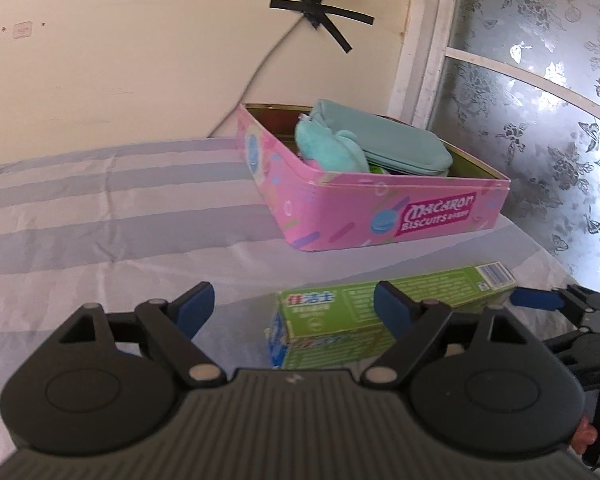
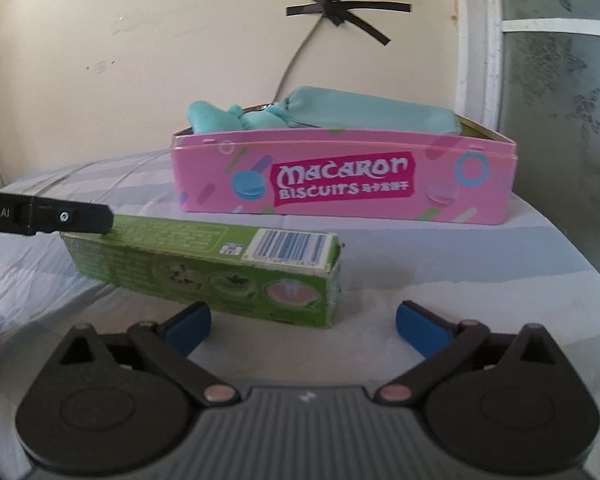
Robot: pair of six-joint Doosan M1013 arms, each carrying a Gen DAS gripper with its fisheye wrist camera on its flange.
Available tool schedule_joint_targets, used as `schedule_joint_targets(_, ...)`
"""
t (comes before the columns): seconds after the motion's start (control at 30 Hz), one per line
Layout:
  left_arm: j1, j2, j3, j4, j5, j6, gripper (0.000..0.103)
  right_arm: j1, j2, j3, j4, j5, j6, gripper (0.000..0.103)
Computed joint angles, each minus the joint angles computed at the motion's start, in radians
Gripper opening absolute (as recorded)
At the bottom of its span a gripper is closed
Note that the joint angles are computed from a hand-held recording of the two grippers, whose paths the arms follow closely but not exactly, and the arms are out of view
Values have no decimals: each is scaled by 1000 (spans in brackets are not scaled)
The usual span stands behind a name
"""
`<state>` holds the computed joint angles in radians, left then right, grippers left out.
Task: Organize objects
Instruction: 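Lower the toothpaste box beside the tin while the left gripper grasps it, then grasp the green toothpaste box with both grippers at its two ends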
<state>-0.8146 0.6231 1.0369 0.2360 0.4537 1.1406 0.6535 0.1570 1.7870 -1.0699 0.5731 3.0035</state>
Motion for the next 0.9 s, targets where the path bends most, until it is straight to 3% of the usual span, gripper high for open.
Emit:
schedule_joint_targets(0.1, 1, -6, 11, 36, -8, -25, 89, -4, -24, 32, -59, -49, 115, 103)
schedule_joint_targets(0.23, 4, -9, 18, 42, -13, -36, 90, 17, -36, 58, -208, 24, 371, 103)
schedule_joint_targets(0.3, 6, -11, 21, 43, -14, -42, 90, 17, -42, 70, -224, 39, 415, 103)
schedule_joint_targets(0.77, 6, -30, 54, 125, -18, -109, 93, 0, -56, 70, -138, 7, 205, 103)
schedule_joint_targets(0.9, 10, -53, 90, 80, -33, -42, 93, 5, -57, 68, -154, 12, 123, 101)
